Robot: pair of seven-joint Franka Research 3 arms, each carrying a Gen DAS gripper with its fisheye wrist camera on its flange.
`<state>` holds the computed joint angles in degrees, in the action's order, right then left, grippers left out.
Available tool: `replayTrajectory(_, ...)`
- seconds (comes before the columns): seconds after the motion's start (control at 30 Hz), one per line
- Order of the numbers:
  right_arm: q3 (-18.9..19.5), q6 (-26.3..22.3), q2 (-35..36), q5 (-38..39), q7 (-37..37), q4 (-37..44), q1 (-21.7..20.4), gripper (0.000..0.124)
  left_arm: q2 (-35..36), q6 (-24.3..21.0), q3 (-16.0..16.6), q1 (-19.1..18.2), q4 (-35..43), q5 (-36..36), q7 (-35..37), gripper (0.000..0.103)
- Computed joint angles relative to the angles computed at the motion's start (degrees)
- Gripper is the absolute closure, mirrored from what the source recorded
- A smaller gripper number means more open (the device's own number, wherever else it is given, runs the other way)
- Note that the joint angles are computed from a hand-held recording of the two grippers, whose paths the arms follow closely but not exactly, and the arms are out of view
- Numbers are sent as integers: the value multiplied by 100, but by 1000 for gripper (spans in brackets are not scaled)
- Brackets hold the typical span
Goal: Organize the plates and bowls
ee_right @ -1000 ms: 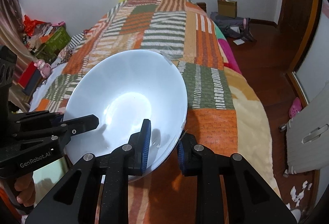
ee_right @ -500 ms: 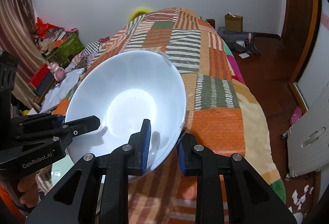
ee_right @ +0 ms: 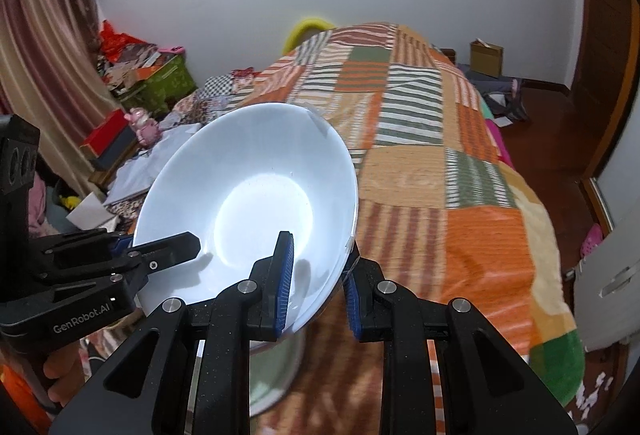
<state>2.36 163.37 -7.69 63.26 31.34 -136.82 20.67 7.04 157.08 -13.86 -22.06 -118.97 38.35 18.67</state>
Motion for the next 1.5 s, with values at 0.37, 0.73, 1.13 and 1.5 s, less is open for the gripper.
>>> replayTrajectory(0.37, 269, -58, 10, 245, -200, 0, 414, 103, -1309, 69, -146, 398, -1460, 228, -768, 84)
replayTrajectory(0.73, 555, -127, 173, 253, -162, 124, 822, 103, -2707, -70, -391, 817, -2760, -115, -967, 84)
replayTrajectory(1.13, 794, -306, 539, -21, 117, 336, 1051, 103, -3673, -175, -387, 913, -3779, -844, -772, 84)
replayTrajectory(1.5, 932, -427, 872, -711, 757, 442, 1055, 103, -3753, 203, -280, 1009, -4329, -1293, -592, 84)
